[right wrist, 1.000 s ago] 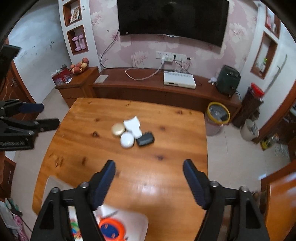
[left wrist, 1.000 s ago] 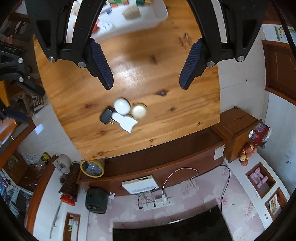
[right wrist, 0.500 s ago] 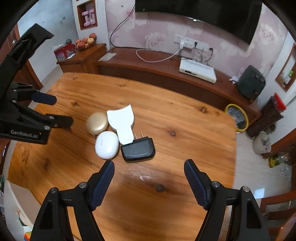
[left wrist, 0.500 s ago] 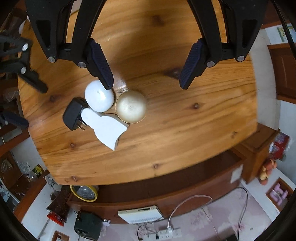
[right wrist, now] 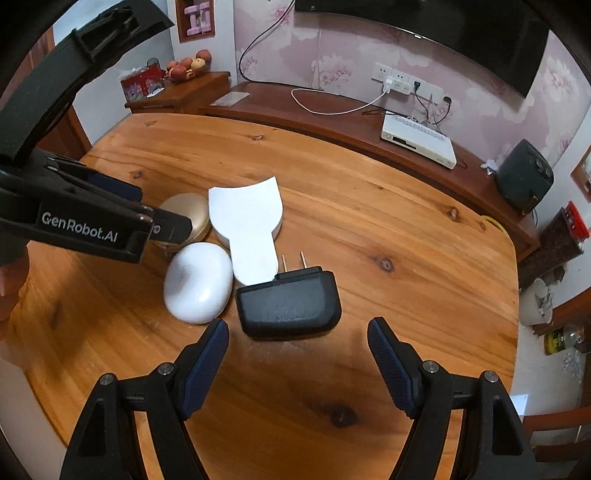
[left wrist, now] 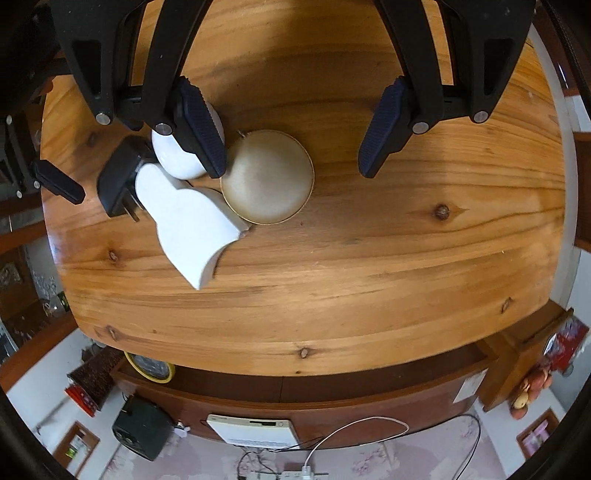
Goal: Organize rigid objects
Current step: 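Reach the left tool toward the gold compact while the right tool grasps the black plug adapter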
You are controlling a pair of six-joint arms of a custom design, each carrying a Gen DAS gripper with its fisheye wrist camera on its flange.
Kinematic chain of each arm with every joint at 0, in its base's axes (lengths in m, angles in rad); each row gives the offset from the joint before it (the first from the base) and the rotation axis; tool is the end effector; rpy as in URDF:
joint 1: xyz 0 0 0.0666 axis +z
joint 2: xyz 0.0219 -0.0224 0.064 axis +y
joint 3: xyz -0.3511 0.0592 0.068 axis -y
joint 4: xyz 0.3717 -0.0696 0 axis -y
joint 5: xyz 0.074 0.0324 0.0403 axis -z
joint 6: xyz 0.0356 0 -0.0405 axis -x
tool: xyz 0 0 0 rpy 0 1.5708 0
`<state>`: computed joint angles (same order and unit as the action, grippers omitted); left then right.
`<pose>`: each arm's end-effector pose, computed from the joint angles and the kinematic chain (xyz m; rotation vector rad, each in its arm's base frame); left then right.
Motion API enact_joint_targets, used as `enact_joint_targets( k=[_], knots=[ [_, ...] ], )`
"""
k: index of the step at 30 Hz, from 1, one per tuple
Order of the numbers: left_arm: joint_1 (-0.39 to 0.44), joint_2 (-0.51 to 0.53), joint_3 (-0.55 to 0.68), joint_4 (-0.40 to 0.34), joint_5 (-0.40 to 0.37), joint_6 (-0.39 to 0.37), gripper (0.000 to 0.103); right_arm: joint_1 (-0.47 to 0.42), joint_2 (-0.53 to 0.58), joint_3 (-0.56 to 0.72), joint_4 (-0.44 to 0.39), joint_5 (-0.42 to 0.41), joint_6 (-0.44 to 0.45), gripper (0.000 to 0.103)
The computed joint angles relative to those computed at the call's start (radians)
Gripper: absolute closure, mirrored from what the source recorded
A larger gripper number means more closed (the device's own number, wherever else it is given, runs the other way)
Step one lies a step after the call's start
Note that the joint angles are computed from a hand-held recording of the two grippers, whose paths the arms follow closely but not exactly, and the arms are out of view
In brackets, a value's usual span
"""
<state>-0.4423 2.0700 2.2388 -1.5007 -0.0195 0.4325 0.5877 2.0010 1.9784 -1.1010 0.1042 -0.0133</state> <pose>0.5802 -0.2745 0.3622 0.0109 2.9145 -0.1224 0.5423 0.3563 0.3142 -0.7297 2.5830 0.0470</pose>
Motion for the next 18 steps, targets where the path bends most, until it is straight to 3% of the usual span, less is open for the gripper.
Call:
enact_joint_targets(
  k=[11,13,16,18],
  knots=[
    [-0.009,0.039,0.049,-0.005,-0.007,0.048,0.025,0.003,0.028,0.001,0.042,0.015,-0.015,0.026],
    [-0.006,0.027,0.028,0.010,0.001,0.045,0.025,-0.002,0.020,-0.019,0.068,0.000,-0.022,0.028],
    [0.001,0.015,0.008,0.017,0.014,0.047,0.024,-0.010,0.007,-0.042,0.097,-0.040,-0.028,0.040],
    [0.005,0.012,0.003,0.011,0.019,0.061,0.024,-0.010,0.005,-0.044,0.102,-0.034,-0.028,0.040]
  ],
)
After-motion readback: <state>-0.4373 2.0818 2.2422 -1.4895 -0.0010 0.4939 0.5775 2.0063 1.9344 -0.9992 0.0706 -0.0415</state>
